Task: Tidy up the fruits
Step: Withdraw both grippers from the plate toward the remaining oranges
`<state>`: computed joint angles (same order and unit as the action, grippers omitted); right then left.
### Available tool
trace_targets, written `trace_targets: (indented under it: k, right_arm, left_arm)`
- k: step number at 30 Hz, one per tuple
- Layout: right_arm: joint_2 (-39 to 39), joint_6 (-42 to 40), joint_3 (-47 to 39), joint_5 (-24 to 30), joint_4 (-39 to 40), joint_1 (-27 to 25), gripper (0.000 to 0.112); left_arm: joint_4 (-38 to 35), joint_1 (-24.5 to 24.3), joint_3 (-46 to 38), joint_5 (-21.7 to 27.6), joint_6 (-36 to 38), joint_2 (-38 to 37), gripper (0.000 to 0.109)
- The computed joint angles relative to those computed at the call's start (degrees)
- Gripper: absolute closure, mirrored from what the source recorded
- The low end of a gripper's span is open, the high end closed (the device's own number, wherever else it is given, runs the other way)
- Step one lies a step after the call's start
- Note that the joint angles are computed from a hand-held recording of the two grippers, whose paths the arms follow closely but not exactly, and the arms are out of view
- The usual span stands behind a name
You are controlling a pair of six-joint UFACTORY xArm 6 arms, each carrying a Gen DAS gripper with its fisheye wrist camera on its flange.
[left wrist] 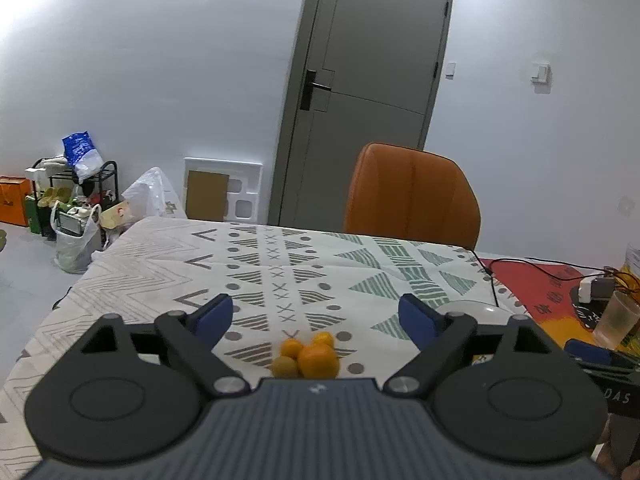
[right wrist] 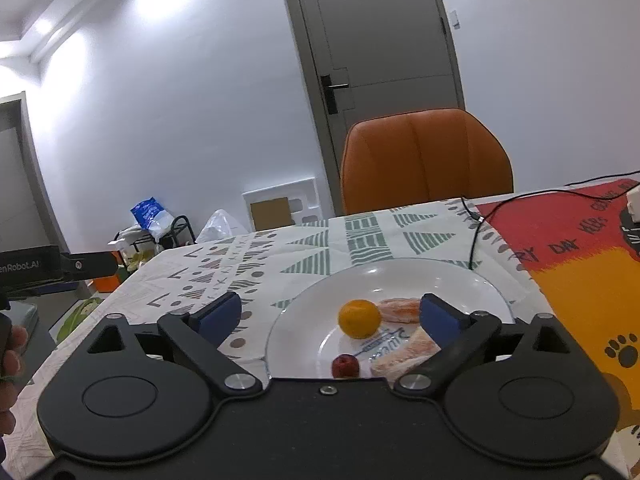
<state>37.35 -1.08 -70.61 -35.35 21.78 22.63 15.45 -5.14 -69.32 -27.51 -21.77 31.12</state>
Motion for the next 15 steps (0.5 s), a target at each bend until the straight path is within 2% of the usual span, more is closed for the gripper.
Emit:
trace_targets:
  k: [2, 7, 15]
  right_arm:
    - [0.0, -0.7, -0.3, 0.0, 0.5, 0.5, 0.01]
    - [0.1, -0.3, -1.1, 1.1, -0.9, 0.9, 0.009]
    - [1.3, -2.8, -3.5, 2.3, 0.6, 2.3, 0.009]
  left_arm:
    - [0.1, 0.3, 0.4, 0.0, -0.8, -0.2, 0.014]
    - [2.3, 1.9, 1.1, -0.7, -3.2, -0.5, 0.012]
    - [-0.3, 2.6, 3.0, -1.9, 0.2, -1.2, 0.011]
